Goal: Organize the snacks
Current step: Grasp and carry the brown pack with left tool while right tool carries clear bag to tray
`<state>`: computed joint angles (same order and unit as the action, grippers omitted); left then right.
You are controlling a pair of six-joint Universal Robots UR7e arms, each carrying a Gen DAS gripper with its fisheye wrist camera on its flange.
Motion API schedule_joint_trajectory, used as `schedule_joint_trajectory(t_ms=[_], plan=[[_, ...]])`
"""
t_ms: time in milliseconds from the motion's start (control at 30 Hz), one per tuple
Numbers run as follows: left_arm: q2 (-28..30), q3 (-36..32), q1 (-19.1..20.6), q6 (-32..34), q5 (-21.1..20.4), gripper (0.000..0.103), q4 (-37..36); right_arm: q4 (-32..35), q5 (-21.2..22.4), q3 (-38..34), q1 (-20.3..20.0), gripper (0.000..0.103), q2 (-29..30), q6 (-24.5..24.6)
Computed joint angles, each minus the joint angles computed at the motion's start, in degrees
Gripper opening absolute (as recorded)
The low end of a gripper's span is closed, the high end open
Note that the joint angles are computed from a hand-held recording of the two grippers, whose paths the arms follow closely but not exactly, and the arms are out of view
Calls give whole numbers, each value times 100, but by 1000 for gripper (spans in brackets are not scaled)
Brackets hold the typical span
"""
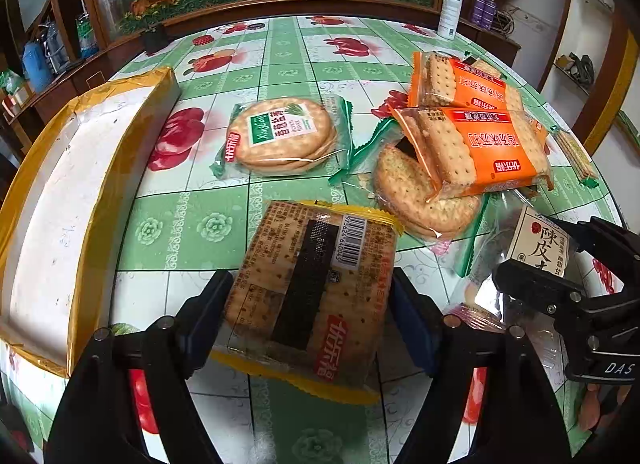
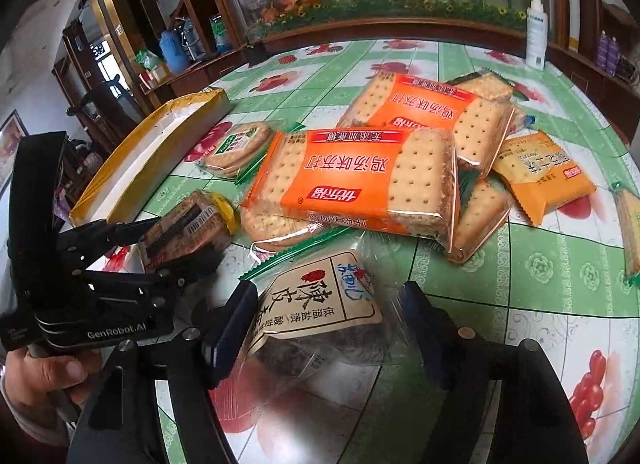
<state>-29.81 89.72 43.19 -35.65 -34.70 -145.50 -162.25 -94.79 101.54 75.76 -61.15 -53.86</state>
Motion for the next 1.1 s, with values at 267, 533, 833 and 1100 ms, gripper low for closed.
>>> schedule_joint_trajectory(t_ms=[267, 533, 833, 1100], plan=[[-88, 181, -40, -287, 97, 74, -50, -129, 36, 150, -18, 66, -109, -151], [-297, 542, -69, -570, 3, 74, -442, -923, 52, 572, 23, 61, -323, -469], [-535, 968, -330, -539, 240, 74, -1024, -1717, 34, 942, 193, 58, -498, -894], [-1031, 1461, -500, -615, 775, 74, -1441, -1570, 215, 991, 415, 58, -585, -901]])
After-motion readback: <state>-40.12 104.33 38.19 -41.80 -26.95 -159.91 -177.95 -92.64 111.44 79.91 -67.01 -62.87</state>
